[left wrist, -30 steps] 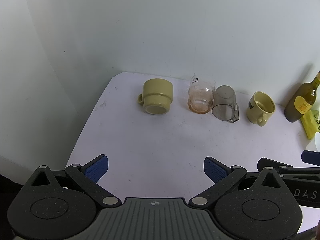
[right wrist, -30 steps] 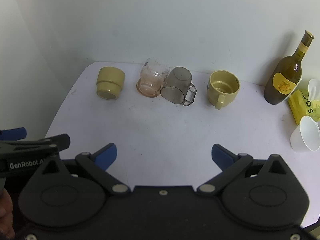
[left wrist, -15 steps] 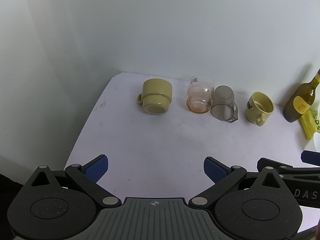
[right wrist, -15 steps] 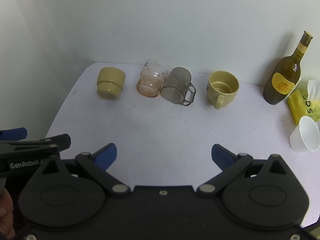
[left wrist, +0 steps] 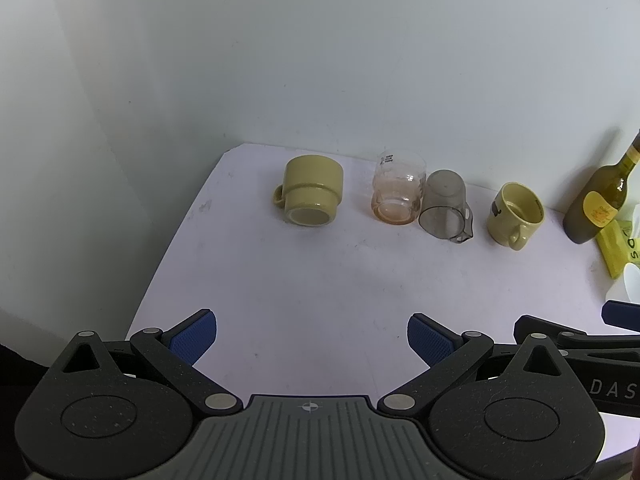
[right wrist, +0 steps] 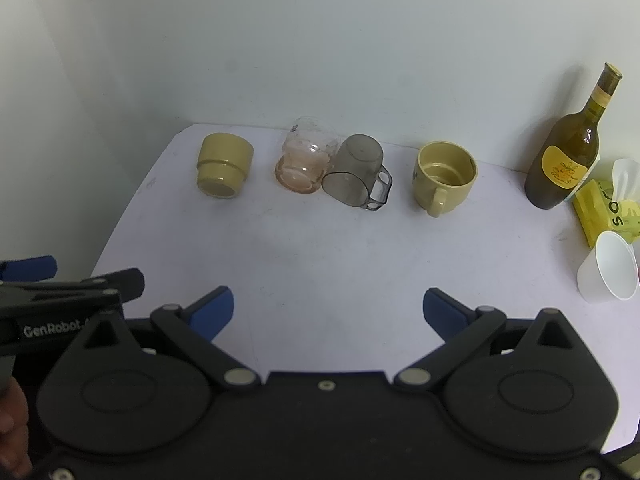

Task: Flip cup upright

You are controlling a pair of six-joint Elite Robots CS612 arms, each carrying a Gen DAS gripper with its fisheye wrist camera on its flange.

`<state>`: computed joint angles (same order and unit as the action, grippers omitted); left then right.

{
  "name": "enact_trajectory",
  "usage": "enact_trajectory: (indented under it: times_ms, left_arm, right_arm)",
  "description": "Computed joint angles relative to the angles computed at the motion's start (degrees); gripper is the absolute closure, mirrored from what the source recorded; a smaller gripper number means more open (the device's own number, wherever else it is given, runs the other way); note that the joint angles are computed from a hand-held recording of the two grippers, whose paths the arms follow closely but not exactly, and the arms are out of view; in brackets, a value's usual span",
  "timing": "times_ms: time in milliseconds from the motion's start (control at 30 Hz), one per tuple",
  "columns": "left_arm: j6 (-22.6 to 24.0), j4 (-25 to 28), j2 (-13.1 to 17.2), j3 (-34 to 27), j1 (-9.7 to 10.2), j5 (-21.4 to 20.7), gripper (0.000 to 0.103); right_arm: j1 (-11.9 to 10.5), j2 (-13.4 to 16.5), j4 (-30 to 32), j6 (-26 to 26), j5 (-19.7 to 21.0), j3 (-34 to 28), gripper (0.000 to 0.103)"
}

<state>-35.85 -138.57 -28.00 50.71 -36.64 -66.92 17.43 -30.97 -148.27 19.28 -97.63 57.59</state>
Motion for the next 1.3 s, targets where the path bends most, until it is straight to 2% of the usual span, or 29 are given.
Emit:
enact_trajectory:
  times_ms: [533, 733, 1067, 1300]
  left_arm:
    - [0.78, -3.01, -1.7, 3.68, -0.24, -0.77, 0.0]
    - [0.57, -2.51, -1.93, 4.05, -0.71, -0.98, 0.0]
    - [-2.62, 1.12, -0.54, 1.22, -2.48, 0.36, 0.0]
    - [-7.6, 4.67, 1.99, -3.09, -3.69, 0.42, 0.0]
  right_arm:
    - [0.27, -1.17, -0.35, 0.87, -1.03, 1.74, 0.001]
    - [-0.01, -1.83, -0.22, 1.02, -0.53, 2.93, 0.0]
    - [-2.3, -3.67, -2.1, -1.82, 2.75, 7.09, 0.0]
    - [-4.7, -4.66, -6.96, -0.27, 5.65, 11.26, 0.0]
